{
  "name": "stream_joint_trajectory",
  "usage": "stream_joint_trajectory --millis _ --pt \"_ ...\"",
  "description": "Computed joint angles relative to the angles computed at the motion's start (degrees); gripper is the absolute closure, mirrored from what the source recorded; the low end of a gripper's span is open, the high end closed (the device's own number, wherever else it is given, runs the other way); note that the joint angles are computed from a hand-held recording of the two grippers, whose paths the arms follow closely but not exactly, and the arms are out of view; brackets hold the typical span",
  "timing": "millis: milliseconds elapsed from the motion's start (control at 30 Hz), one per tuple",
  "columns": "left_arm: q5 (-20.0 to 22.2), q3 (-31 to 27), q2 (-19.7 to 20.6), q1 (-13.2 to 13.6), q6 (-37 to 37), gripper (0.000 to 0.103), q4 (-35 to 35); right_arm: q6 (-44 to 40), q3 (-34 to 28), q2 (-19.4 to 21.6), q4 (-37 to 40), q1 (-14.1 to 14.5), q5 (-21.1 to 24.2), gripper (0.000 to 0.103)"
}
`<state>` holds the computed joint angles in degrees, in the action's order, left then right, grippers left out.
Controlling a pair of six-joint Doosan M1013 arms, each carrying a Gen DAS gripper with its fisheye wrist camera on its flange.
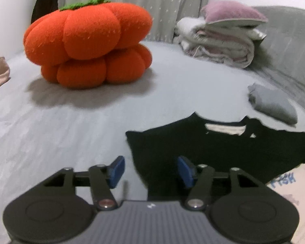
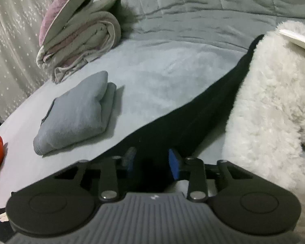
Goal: Fold clothes
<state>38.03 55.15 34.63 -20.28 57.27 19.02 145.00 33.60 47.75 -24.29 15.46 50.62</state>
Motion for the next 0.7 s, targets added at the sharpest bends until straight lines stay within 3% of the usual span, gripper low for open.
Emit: stream_joint_trajectory --millis 33,133,333,567,700 --pt "-1.54 0.71 -0.22 0.22 2.11 0.03 -2.32 0.07 -0.46 0.29 -0.51 0.09 0.39 0.1" --pt "-3.26 2.1 -0.44 0.82 9.23 0.02 -9.28 1.67 -0.37 0.17 -1.72 0.39 -0.46 0.102" --pt "-5.46 5.31 -1.24 1.3 13.54 0.003 -11.35 2.28 1.87 -1.59 -6.51 1.66 -7.82 0.103" --pt "-8.37 7.47 -1.95 1.3 13.35 0.001 -10.96 -3.19 6.05 -4.94 -7.44 3.7 -18.81 0.103" --pt "-7.19 6.71 -1.58 1.05 13.07 0.0 -9.53 -10.4 5.38 -5.04 -0.44 4.14 -18.23 0.099"
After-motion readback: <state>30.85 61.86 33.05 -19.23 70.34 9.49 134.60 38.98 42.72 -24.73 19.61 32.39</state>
